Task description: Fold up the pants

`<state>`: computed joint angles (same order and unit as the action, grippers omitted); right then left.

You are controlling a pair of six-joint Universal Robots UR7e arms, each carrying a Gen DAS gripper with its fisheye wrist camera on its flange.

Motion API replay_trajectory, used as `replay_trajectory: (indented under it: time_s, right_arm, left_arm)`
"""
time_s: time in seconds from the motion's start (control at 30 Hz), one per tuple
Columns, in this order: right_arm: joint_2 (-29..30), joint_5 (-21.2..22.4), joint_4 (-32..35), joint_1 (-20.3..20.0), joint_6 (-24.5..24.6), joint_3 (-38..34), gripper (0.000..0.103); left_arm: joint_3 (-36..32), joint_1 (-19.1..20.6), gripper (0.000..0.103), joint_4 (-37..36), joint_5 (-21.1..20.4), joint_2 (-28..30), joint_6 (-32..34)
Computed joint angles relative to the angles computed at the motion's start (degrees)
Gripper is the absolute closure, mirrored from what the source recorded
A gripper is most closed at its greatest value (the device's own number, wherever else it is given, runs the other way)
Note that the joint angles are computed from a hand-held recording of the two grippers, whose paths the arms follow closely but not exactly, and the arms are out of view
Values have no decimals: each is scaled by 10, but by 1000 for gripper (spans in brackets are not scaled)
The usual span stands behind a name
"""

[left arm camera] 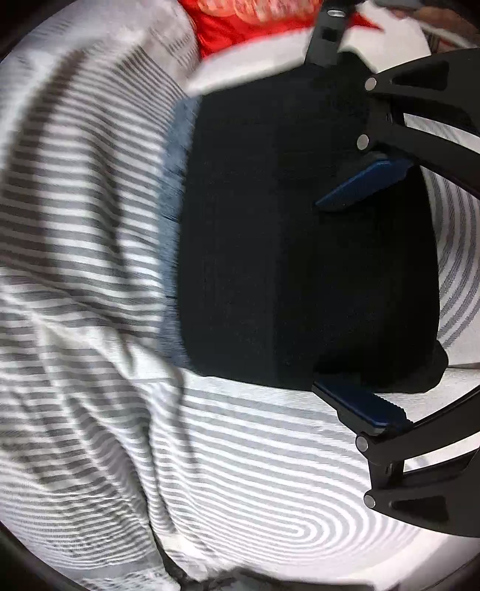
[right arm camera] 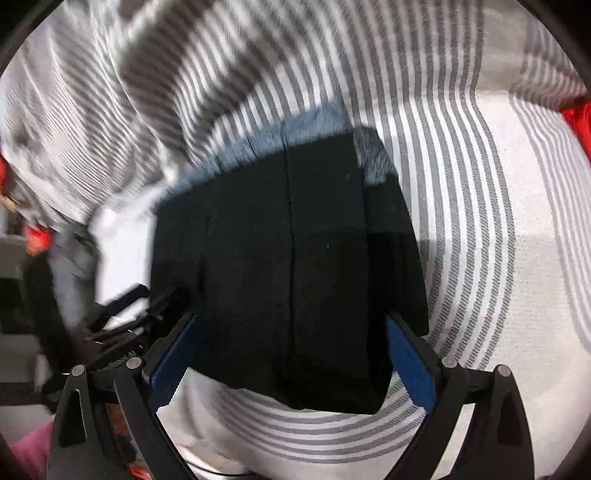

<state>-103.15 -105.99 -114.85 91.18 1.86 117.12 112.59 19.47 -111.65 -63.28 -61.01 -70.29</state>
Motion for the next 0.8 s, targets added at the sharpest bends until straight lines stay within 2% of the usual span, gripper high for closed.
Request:
replay_trajectory:
  time_s: [0.03, 0.17, 0.4, 0.5, 0.8]
  right_arm:
    - [-11, 27, 0, -17, -15, -6, 5]
    - [-21, 62, 21, -59, -48, -29, 5]
    - [-9, 130, 66, -136, -93, -50, 7]
    - [4, 134, 81, -146, -104, -56, 8]
    - [42, 159, 115, -159, -146, -73, 9]
  left_arm:
    - [8, 2, 11, -13, 1, -13, 8]
    - [30, 33, 11, -49, -16, -58, 47]
    - [51, 99, 11, -104, -102, -70, 153]
    - [59, 113, 11, -138, -142, -60, 177]
    - [67, 140, 11, -155, -186, -55, 211]
